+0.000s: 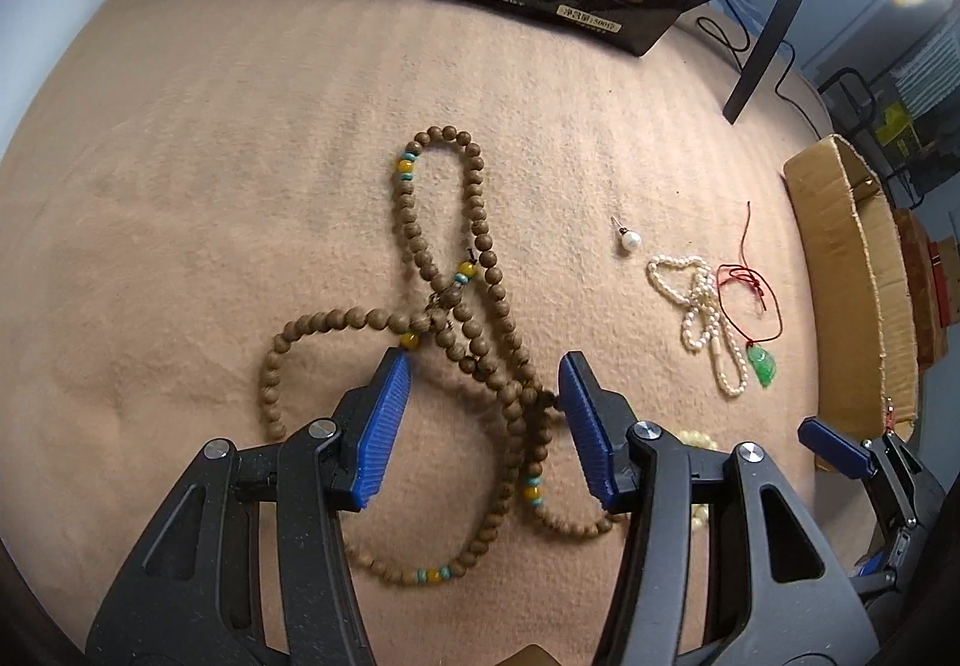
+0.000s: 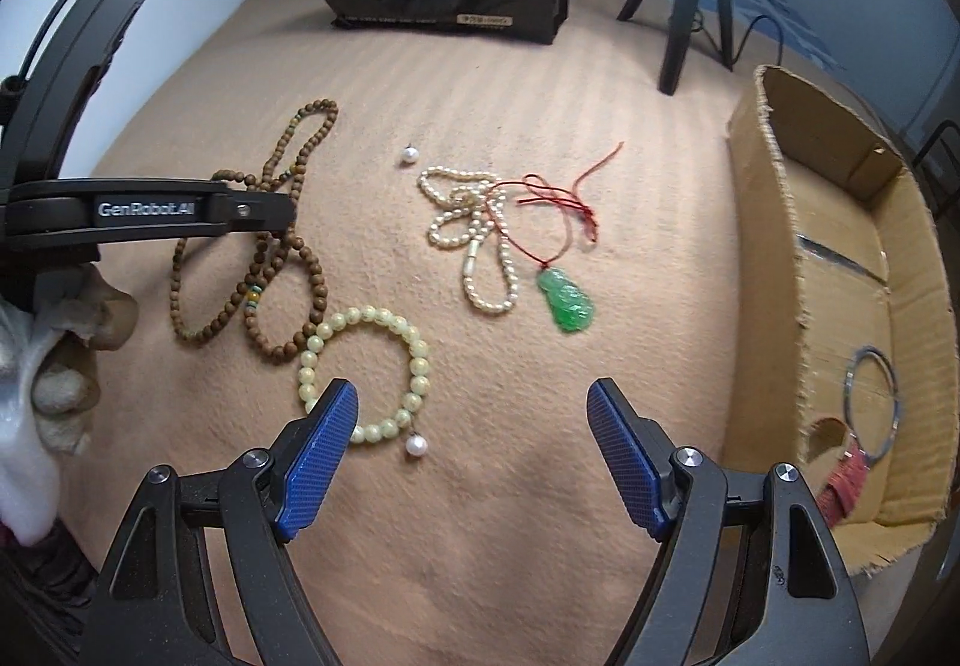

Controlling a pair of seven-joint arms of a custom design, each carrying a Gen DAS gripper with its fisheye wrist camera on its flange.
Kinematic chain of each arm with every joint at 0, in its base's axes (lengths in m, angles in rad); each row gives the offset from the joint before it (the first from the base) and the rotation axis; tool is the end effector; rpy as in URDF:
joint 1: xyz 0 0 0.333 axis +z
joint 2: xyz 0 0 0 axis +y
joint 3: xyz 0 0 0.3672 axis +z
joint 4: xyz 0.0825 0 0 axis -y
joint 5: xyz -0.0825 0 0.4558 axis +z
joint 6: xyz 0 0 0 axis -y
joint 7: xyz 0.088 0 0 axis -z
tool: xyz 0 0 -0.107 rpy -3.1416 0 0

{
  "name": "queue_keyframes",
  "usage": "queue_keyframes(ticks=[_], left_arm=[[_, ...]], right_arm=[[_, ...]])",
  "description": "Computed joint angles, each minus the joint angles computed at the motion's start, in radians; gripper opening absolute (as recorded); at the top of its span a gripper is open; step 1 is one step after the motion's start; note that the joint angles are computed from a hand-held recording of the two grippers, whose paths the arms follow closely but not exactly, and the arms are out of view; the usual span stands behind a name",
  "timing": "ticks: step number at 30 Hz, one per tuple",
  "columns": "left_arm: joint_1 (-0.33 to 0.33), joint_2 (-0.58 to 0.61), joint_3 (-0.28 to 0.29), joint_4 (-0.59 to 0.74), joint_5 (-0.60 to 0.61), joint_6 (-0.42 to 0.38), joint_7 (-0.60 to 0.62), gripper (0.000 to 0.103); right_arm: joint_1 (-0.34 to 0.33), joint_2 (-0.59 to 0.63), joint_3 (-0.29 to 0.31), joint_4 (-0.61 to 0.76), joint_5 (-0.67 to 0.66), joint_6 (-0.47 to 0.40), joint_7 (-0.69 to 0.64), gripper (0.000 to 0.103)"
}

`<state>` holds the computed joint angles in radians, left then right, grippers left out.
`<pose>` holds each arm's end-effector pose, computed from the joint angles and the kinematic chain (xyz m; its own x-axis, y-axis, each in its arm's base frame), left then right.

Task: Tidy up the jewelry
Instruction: 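Grasp the brown bead necklace with the left tool while the right tool grasps the cream bracelet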

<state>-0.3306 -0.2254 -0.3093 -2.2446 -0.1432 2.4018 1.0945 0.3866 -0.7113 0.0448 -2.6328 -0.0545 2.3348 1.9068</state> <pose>0.4505 -0.3468 0.5134 -0.1129 -0.9689 0.2202 -0.9544 0.0442 -0.2952 0.3658 0.1687 0.5230 0.1313 -0.9898 -0.0557 -0.9099 -0.0980 -0.4031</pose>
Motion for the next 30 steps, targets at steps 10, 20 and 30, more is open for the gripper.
queue_keyframes(ticks=[10,20,30], left_arm=[[0.007,0.05,-0.018,0.034,0.11,0.001,-0.062,0.039],[0.005,0.038,0.005,0.013,0.092,0.021,-0.054,0.006],[0.02,-0.049,0.02,-0.033,0.017,0.048,-0.01,0.005]], right_arm=[[0.009,0.067,0.003,0.021,0.017,0.002,-0.012,0.065],[0.017,0.083,0.003,0.028,0.023,0.008,-0.011,0.019],[0.03,0.056,-0.023,0.021,0.089,0.059,-0.034,0.006]])
